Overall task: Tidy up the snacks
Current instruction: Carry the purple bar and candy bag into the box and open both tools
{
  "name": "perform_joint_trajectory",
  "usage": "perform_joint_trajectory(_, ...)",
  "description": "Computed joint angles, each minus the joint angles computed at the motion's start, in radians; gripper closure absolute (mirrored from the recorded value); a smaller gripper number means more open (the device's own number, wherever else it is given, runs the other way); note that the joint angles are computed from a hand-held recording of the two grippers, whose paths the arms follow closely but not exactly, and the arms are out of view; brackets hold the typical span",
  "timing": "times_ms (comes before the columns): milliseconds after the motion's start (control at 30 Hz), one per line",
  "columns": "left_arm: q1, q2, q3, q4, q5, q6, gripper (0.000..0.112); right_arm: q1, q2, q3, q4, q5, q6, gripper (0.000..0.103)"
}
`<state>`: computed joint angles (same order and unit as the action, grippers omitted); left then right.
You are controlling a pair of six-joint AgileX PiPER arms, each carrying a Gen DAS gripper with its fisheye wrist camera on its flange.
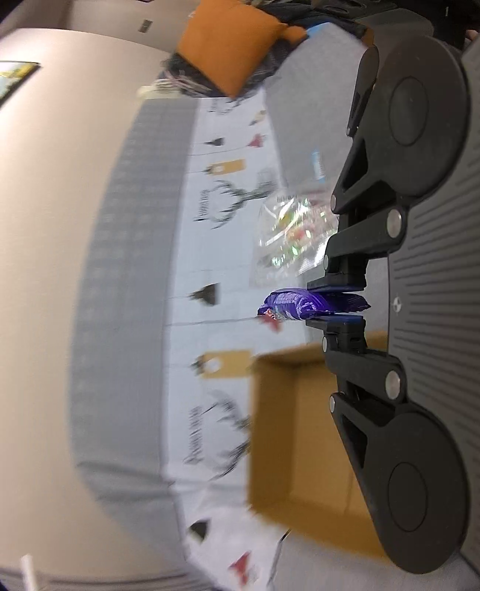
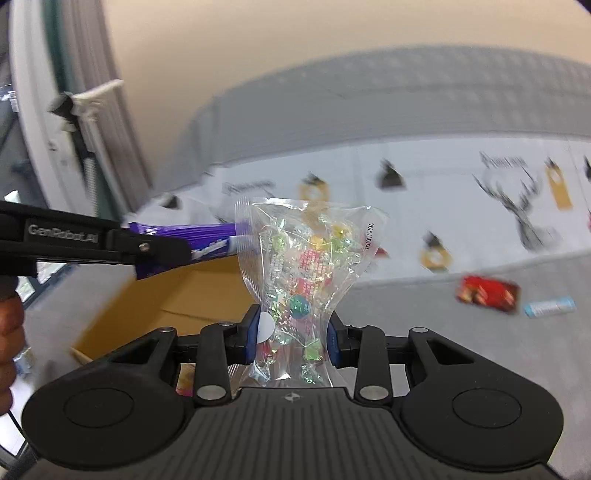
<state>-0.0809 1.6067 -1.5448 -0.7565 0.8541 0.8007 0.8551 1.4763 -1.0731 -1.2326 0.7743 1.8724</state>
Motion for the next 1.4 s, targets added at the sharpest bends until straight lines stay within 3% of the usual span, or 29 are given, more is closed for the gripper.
perform_joint_trajectory(267,0.278,-0.03,-0.121,-0.227,0.173,0.122,0.1,0.086,0.149,-0.413,0.055,0.098,-0.303,0.066)
perform_joint_trajectory(433,0.344,0.032,-0.178,-0.252,0.184,0.13,0.1,0.07,0.266,-0.604,0.104,0.086,-0.449,0.065)
perform_joint_trajectory(667,0.327,0.208,-0.267,-0.168,0.172,0.122,0.1,-0.002,0.405,-0.667,0.189,-0.015,-0.431,0.065)
perform_joint_trajectory(900,0.241,0.403,-0.4,0.084,0.167,0.03,0.1,-0.072,0.551,-0.688,0.296,-0.125,-0.413,0.065)
perform_joint_trajectory(1100,0.172,0.486,-0.381,0.266,0.063,-0.024,0.1,-0.133,0.66,-0.719,0.501,-0.22,-0.545,0.064)
perform_joint_trajectory(1267,0.132,0.532,-0.321,0.403,-0.067,-0.1,0.1,-0.16,0.688,-0.684,0.605,-0.286,-0.614,0.064)
perform_joint_trajectory(1400,0.129,0.557,-0.309,0.48,-0.103,-0.161,0.1,-0.163,0.703,-0.707,0.675,-0.281,-0.718,0.063)
